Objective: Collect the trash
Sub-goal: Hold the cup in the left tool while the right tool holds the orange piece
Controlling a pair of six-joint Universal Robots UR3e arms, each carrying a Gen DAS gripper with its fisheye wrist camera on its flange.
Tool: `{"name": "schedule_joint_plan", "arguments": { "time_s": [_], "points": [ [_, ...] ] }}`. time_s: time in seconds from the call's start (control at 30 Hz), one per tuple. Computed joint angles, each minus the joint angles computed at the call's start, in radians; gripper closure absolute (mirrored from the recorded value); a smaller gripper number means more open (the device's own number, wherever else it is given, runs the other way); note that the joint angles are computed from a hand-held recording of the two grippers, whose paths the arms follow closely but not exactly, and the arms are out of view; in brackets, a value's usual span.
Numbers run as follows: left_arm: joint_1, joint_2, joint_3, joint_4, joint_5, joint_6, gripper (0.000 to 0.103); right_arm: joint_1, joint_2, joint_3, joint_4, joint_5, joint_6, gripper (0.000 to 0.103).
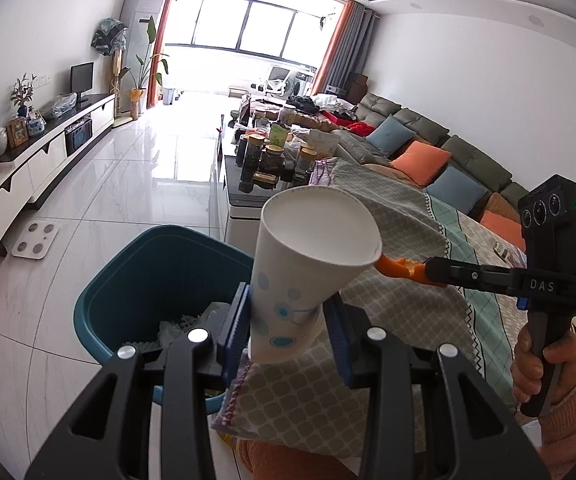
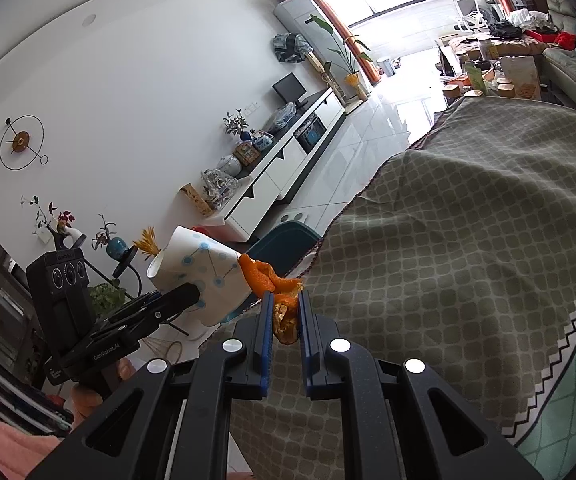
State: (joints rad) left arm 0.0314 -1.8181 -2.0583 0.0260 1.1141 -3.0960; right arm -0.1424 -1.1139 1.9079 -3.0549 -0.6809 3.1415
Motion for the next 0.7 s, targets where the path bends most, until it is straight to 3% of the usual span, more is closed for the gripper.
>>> {"name": "schedule_joint_plan", "arguments": {
  "time_s": [0.7],
  "points": [
    [0.001,-0.023,0.003,0.027,0.042,-0.035,0.066,0.036,0.049,-0.089,0.039,-0.008,0.006,0.091]
  ]
}}
